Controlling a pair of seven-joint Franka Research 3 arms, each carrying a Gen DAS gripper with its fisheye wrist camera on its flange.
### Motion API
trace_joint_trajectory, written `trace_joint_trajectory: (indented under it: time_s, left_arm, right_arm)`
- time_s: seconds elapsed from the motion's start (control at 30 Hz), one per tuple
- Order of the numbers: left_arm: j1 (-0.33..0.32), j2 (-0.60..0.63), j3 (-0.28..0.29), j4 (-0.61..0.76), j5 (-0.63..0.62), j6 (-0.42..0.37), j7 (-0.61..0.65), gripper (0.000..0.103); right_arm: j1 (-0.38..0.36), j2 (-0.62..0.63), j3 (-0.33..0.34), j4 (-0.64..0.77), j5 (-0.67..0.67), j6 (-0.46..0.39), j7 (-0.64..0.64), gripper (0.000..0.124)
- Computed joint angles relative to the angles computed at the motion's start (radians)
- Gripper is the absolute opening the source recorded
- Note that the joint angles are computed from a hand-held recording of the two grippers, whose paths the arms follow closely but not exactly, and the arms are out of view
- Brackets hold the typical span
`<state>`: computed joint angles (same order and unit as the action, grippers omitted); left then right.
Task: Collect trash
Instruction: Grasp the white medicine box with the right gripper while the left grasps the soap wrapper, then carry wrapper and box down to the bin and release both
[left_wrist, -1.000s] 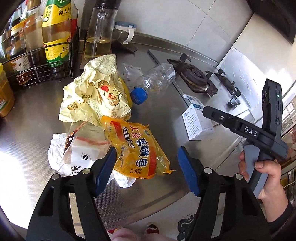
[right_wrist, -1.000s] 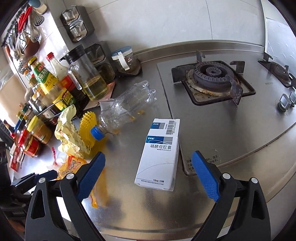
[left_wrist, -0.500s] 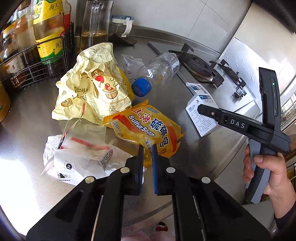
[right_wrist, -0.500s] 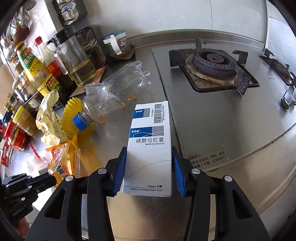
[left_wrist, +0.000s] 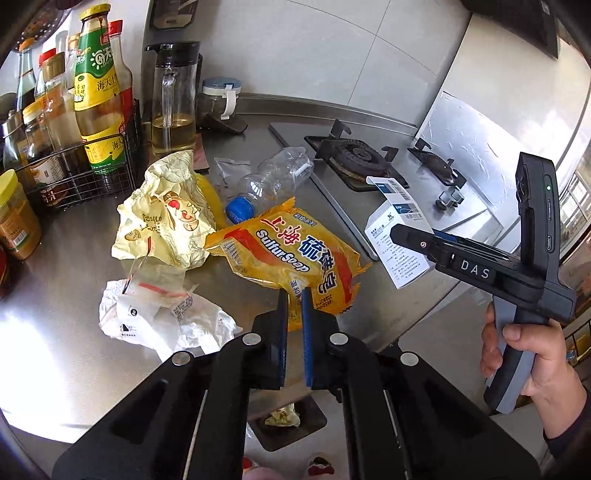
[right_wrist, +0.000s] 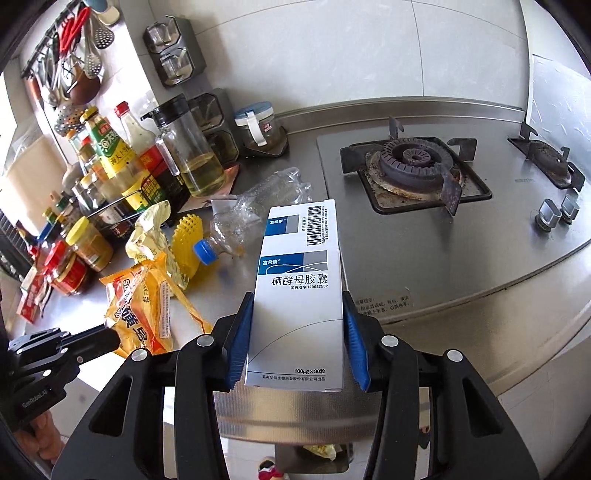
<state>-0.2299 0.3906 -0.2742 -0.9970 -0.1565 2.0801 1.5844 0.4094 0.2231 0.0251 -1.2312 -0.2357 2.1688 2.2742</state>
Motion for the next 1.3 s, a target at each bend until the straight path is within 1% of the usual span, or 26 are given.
trace_joint_trajectory:
  time_s: [0.13,0.3,0.43,0.63,0.8,0.93,1.0,1.1,1.3]
  left_arm:
    - [0.007,-0.155,-0.001,-0.218,-0.021,0.076,-0.021,0.005]
    - [0.000,-0.342,0.009,-0.481,-0.068,0.145,-0.051,0.005]
    - [-0.024,-0.459,0.025,-0.654,-0.098,0.171,-0.081,0.005]
    - [-0.063,-0.559,0.048,-0.856,-0.120,0.178,-0.126,0.005]
    - [-0.080,-0.574,0.060,-0.969,-0.135,0.177,-0.180,0.005]
    - [-0.079,-0.546,0.056,-1.030,-0.114,0.199,-0.241,0.005]
    - [-0.078,-0.519,0.051,-1.050,-0.095,0.214,-0.271,0.005]
    - [-0.077,-0.474,0.046,-1.068,-0.088,0.234,-0.296,0.005]
    - [-0.067,-0.389,0.034,-1.094,-0.076,0.285,-0.326,0.005]
  right_arm:
    - [-0.004,-0.109,0.016,-0.133,-0.002,0.030,-0.003,0.047]
    - [-0.021,-0.240,0.063,-0.298,0.018,0.056,-0.012,0.047]
    - [-0.033,-0.328,0.103,-0.417,0.049,0.072,-0.018,0.047]
    - [-0.040,-0.404,0.141,-0.561,0.119,0.072,-0.054,0.047]
    - [-0.042,-0.433,0.154,-0.669,0.183,0.075,-0.071,0.047]
    - [-0.037,-0.415,0.154,-0.740,0.241,0.078,-0.083,0.047]
    - [-0.031,-0.399,0.149,-0.779,0.287,0.096,-0.082,0.046]
    - [-0.026,-0.365,0.146,-0.814,0.316,0.119,-0.072,0.046]
    - [-0.014,-0.257,0.130,-0.813,0.348,0.169,-0.078,0.046]
